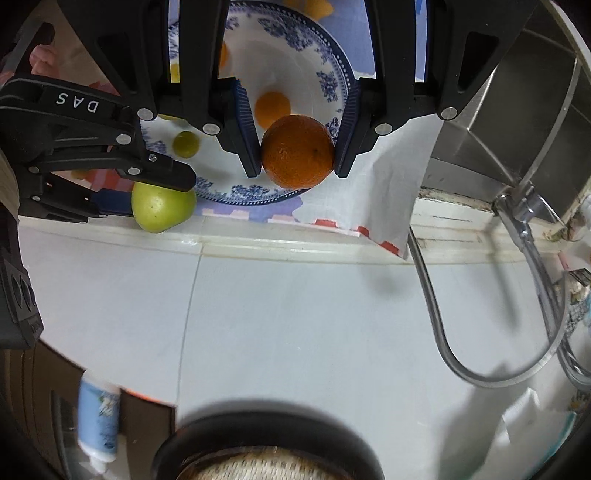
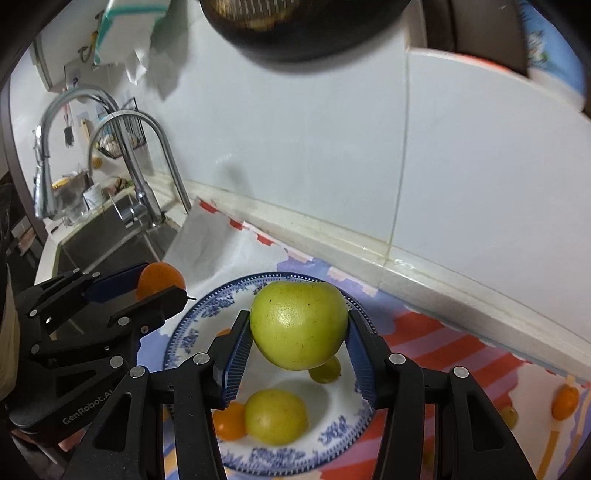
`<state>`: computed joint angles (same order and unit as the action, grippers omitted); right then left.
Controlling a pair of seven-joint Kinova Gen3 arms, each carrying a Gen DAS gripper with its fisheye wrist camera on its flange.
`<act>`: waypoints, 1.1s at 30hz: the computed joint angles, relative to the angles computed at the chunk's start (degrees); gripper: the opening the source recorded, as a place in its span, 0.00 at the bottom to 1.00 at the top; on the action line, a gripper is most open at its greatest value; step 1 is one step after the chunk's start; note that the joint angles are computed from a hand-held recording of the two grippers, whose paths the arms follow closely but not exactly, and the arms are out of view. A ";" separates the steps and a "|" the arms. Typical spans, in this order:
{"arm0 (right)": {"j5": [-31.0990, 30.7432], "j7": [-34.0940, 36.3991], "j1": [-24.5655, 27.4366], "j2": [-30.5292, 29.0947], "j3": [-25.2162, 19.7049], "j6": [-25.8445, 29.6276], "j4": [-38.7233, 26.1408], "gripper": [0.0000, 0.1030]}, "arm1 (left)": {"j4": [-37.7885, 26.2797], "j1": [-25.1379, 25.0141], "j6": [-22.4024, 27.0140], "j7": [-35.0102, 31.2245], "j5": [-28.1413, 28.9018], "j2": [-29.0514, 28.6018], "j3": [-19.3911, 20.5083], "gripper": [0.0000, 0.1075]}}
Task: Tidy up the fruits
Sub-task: 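Carry the orange and green apple over the plate with both tools, then open both tools to release the orange and apple onto the plate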
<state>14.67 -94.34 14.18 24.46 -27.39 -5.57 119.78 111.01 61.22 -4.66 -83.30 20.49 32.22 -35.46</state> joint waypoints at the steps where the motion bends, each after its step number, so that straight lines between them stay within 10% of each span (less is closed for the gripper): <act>1: 0.05 0.00 -0.21 0.89 0.10 0.88 -1.02 0.50 | -0.31 -2.09 -0.24 -0.08 -0.61 0.09 2.03 0.38; 9: -4.45 4.40 -3.22 7.61 1.97 9.14 -9.54 0.50 | -5.29 -13.82 4.01 0.52 -6.55 2.53 12.56 0.38; 33: -19.30 18.55 -9.40 11.23 8.93 15.77 -15.72 0.50 | -8.36 -19.70 8.34 12.21 -19.96 4.40 18.57 0.38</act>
<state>-4.63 -75.80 4.78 35.69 -18.46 10.20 104.06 102.65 41.52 3.69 -71.08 0.53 36.62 -16.89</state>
